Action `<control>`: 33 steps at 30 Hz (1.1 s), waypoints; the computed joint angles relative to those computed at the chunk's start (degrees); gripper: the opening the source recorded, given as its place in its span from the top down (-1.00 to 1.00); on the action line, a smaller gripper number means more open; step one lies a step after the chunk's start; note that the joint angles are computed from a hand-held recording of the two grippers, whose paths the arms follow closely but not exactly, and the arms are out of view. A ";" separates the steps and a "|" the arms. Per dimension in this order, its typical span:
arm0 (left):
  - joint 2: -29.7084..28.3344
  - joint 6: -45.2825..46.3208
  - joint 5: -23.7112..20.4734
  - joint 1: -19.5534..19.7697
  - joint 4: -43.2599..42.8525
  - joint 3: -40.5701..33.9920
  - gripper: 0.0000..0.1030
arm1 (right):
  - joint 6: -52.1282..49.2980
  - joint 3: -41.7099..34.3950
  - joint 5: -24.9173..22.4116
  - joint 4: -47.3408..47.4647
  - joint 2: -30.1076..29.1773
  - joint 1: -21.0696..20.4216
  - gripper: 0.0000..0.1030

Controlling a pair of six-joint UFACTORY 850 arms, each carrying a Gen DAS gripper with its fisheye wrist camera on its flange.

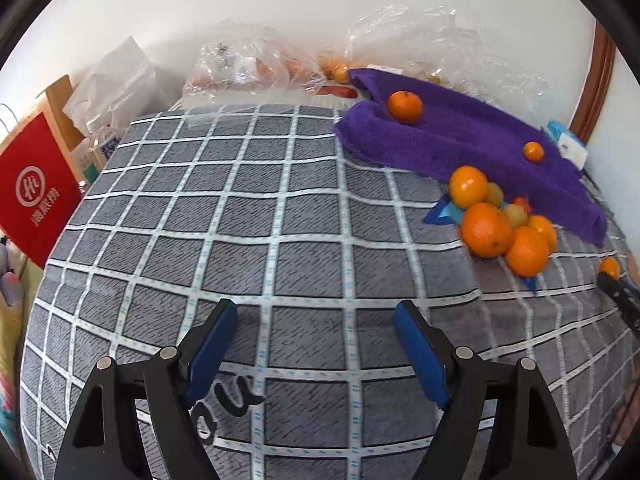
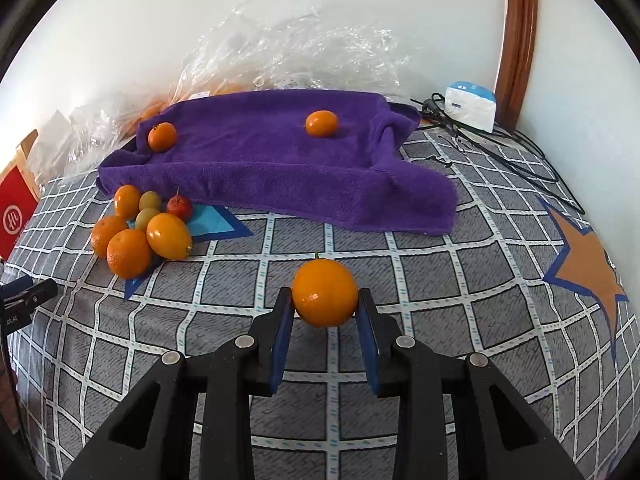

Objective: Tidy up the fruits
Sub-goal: 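Grasp a large orange with the left tool while the right tool holds its mandarin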

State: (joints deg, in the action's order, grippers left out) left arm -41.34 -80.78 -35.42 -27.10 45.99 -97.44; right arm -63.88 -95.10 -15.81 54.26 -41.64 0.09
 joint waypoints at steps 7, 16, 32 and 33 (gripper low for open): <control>0.70 3.38 6.83 0.84 -5.25 -0.69 -0.54 | -0.65 -1.93 -1.30 2.69 -1.44 -0.77 0.39; -5.52 13.87 7.61 0.34 -13.69 -10.77 -0.42 | -5.68 -2.11 -4.24 7.46 -1.81 -1.45 0.39; -18.64 24.34 -3.12 -0.06 -19.51 -31.69 -0.25 | -1.12 -4.28 -6.50 2.59 -3.22 -1.48 0.39; -19.30 24.85 -3.96 -0.28 -18.88 -32.76 -0.12 | -0.96 -4.31 -6.48 2.25 -3.24 -1.43 0.39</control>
State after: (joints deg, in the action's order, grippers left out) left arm -60.65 -55.92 -39.38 -27.37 27.10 -130.20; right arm -64.85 -99.41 -22.30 56.51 -44.88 -1.34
